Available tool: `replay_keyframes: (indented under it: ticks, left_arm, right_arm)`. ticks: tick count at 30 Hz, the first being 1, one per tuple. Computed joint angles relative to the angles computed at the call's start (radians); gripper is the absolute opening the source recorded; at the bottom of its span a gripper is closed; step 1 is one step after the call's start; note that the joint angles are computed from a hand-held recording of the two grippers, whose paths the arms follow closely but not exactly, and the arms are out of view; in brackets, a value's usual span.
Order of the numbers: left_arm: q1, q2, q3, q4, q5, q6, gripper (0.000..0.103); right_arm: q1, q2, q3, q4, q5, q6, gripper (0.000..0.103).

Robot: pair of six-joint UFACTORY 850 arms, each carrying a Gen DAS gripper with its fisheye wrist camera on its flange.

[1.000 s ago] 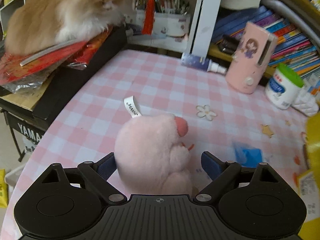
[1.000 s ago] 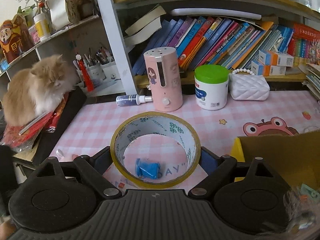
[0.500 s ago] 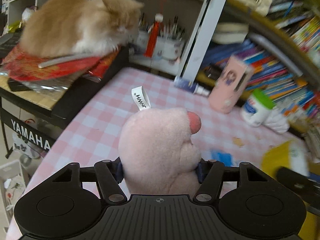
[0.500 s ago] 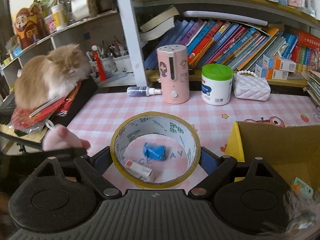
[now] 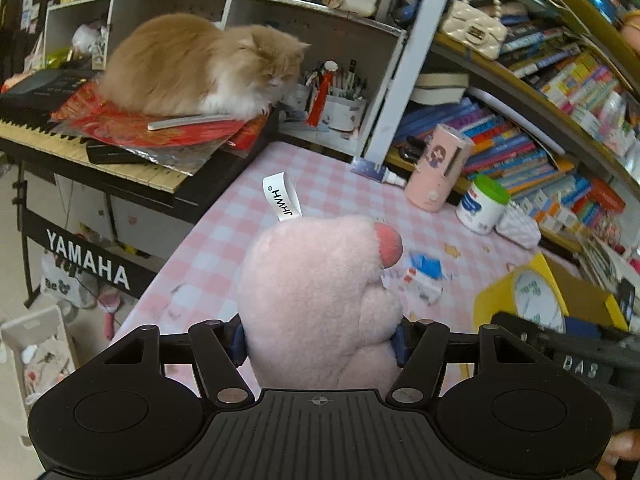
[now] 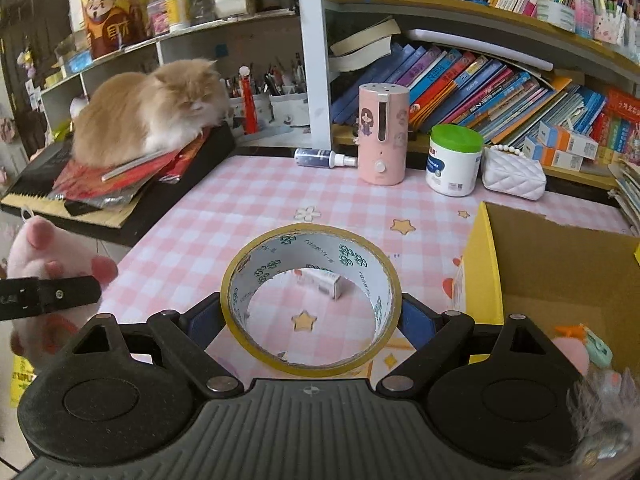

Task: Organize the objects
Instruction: 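Lift and carry the tape roll and pink pig toward the yellow box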

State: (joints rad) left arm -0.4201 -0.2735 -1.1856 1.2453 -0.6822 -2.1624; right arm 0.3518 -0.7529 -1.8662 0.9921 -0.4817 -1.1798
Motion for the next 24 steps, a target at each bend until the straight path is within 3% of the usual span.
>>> replay_keyframes:
  ticks: [5,24]
  left_arm:
    - [-0.059,0.02,0.036,0.005,-0.043,0.059,0.063]
    - [-0.223,0.146,0.206,-0.013,-0.01,0.027,0.063]
  right_arm:
    - [-0.001,0.09,0.143,0.072,0.041,-0.083,0.089]
    - [-0.027,0.44,0.667,0.361,0.132,-0.376,0.089]
